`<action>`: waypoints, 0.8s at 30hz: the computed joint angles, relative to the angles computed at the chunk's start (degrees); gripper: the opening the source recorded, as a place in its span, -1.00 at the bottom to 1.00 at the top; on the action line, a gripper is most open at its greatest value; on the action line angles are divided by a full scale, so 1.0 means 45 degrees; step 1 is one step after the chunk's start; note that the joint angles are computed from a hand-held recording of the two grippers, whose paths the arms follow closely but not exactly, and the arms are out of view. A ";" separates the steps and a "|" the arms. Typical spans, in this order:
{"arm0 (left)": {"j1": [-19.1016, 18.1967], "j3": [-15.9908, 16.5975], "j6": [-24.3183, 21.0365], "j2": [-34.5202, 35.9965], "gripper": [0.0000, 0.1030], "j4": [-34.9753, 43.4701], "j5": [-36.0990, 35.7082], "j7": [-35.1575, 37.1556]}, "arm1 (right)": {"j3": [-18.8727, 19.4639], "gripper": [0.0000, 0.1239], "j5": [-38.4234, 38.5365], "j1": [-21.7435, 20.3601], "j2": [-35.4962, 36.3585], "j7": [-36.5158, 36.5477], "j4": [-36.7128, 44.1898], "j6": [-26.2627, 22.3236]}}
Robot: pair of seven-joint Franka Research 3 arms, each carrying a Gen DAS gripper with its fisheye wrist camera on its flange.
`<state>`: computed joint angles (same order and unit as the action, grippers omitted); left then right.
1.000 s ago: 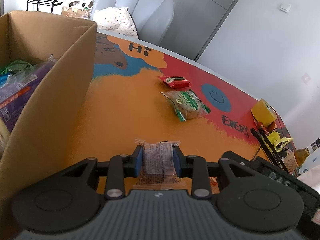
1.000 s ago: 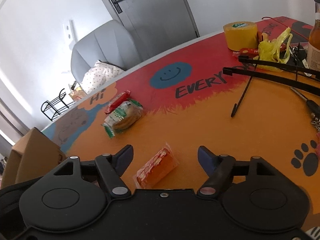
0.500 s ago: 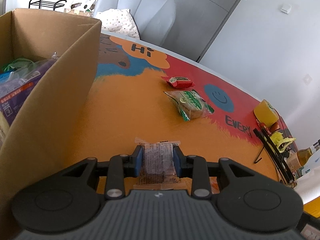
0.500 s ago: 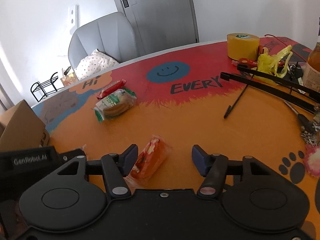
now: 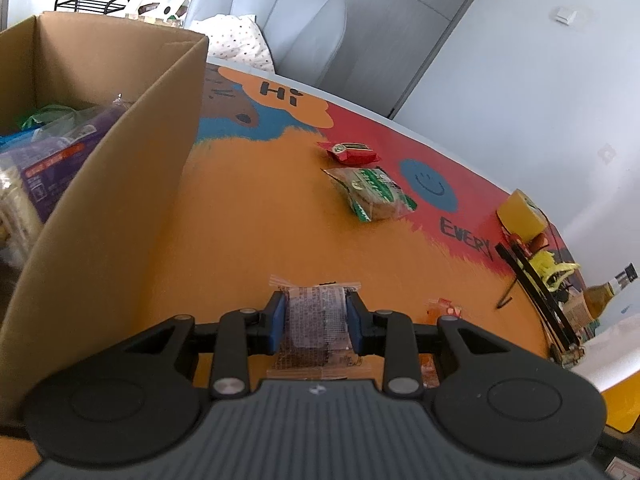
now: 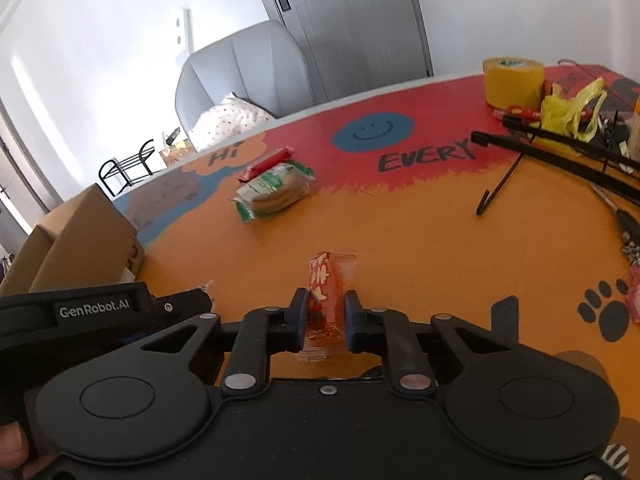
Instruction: Organize snacks
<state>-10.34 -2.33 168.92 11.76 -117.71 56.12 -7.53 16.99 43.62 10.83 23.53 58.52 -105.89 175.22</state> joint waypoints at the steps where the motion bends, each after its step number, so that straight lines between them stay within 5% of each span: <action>1: -0.0016 0.0006 0.0029 -0.0092 -0.40 -0.0070 0.0050 -0.0030 | 0.0212 -0.73 0.0185 -0.0165 -0.0079 -0.0178 -0.0058 0.0036; 10: 0.0264 -0.0225 -0.0116 -0.1186 -0.40 -0.0496 0.1316 -0.0687 | 0.1416 -0.73 0.2719 -0.0954 -0.0762 -0.2416 -0.0066 0.0104; 24: 0.1876 -0.0940 -0.0244 -0.3255 -0.40 -0.1579 0.2537 -0.0874 | 0.0938 -0.73 0.6148 0.0281 -0.1240 -0.5320 0.1001 -0.0704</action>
<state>-1.89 -6.56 167.82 -2.88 -124.81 67.53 -11.46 21.21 71.29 12.10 17.95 34.58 -101.39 172.05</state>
